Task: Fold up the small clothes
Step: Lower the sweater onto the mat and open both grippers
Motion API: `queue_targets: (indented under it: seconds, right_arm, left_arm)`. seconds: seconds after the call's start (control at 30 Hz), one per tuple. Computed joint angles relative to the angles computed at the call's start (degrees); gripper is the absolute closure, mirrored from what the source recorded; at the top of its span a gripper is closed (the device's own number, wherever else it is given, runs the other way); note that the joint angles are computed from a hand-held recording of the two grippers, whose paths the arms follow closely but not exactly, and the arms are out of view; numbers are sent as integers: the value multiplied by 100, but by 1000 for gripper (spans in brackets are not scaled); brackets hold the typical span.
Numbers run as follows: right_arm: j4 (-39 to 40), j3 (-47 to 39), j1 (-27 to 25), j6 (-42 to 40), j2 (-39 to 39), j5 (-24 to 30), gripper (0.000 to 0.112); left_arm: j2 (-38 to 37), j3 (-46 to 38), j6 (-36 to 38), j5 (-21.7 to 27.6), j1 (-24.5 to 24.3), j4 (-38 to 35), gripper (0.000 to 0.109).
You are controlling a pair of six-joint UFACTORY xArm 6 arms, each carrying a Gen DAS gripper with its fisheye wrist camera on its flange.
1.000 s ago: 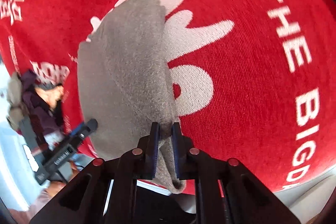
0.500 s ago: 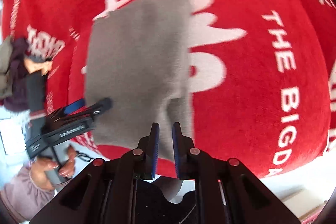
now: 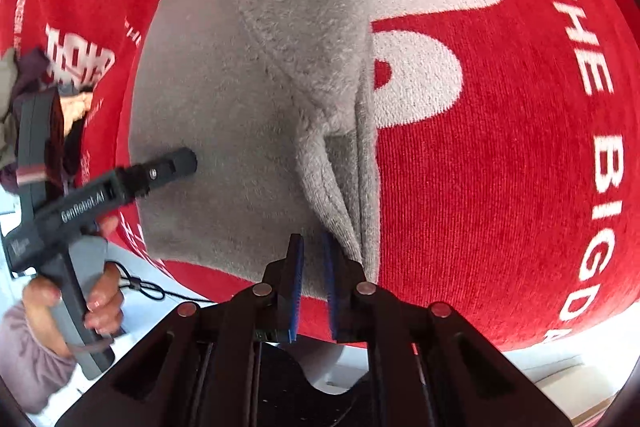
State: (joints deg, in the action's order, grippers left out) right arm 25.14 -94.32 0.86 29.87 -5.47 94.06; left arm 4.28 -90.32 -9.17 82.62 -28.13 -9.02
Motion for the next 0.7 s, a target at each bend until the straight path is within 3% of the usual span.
queue_targets:
  seconds: [0.2, 0.4, 0.7]
  right_arm:
    - [33, 122, -39, -55, -131, 0, 103]
    - [82, -182, -131, 80, 9, 359, 103]
    - [-46, -595, -167, 187, 197, 690, 99]
  left_arm:
    - [88, -113, -130, 128, -4, 22, 6]
    - [-69, 16, -12, 57, 8, 245, 6]
    - [137, -419, -5, 534, -195, 579, 6]
